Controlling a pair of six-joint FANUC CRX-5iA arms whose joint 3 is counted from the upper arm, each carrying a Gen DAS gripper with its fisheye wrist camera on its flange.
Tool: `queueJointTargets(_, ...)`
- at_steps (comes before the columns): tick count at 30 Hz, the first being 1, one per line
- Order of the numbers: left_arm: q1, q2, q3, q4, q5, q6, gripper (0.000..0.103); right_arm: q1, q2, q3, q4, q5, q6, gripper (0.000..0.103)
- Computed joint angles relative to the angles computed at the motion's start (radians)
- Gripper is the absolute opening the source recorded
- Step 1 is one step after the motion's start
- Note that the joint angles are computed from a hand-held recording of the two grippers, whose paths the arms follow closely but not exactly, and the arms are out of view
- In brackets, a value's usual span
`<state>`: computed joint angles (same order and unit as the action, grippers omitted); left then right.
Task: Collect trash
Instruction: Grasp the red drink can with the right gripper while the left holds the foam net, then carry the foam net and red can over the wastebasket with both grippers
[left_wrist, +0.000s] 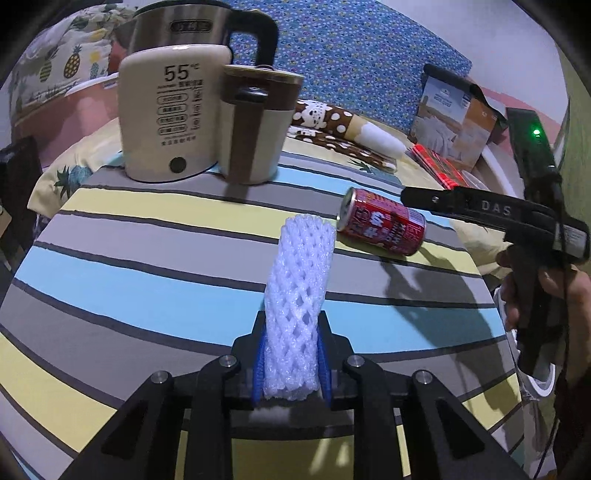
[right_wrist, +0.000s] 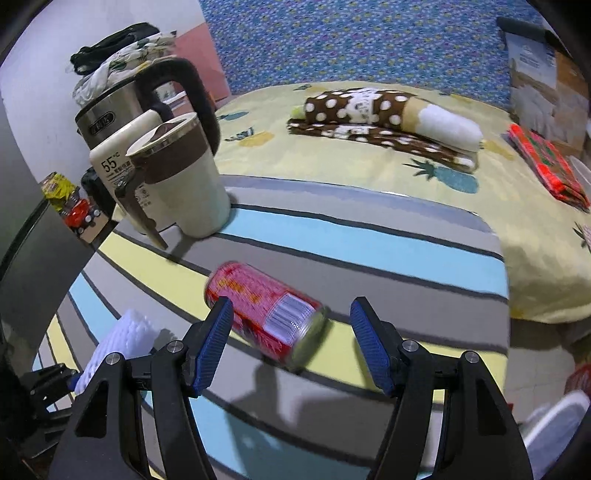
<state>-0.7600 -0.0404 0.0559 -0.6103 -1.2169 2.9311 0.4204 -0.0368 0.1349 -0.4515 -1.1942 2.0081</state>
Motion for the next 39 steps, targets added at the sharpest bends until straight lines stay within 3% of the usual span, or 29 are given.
queueJointTargets(10,0.006,-0.034,-0.029,-0.005,-0.002,0.033,0.024,0.013,0.035,0.053,-0.033,-0.134,0.123,0.067)
queueJointTargets(21,0.002,-0.04,-0.032,-0.008,-0.006,0.046,0.024,0.143,-0.041,-0.051,0.166,-0.102,0.241,0.067)
queueJointTargets(27,0.003,-0.045,-0.038,-0.008,-0.007,0.052,0.024,0.129,-0.04,-0.052,0.14,-0.082,0.182,0.067)
queueJointTargets(32,0.007,-0.048,-0.043,-0.002,-0.005,0.054,0.024,0.136,-0.063,-0.09,0.128,-0.046,0.11,0.056)
queueJointTargets(39,0.008,-0.046,-0.045,0.0,-0.004,0.054,0.024,0.134,-0.105,-0.138,0.114,-0.006,0.023,0.056)
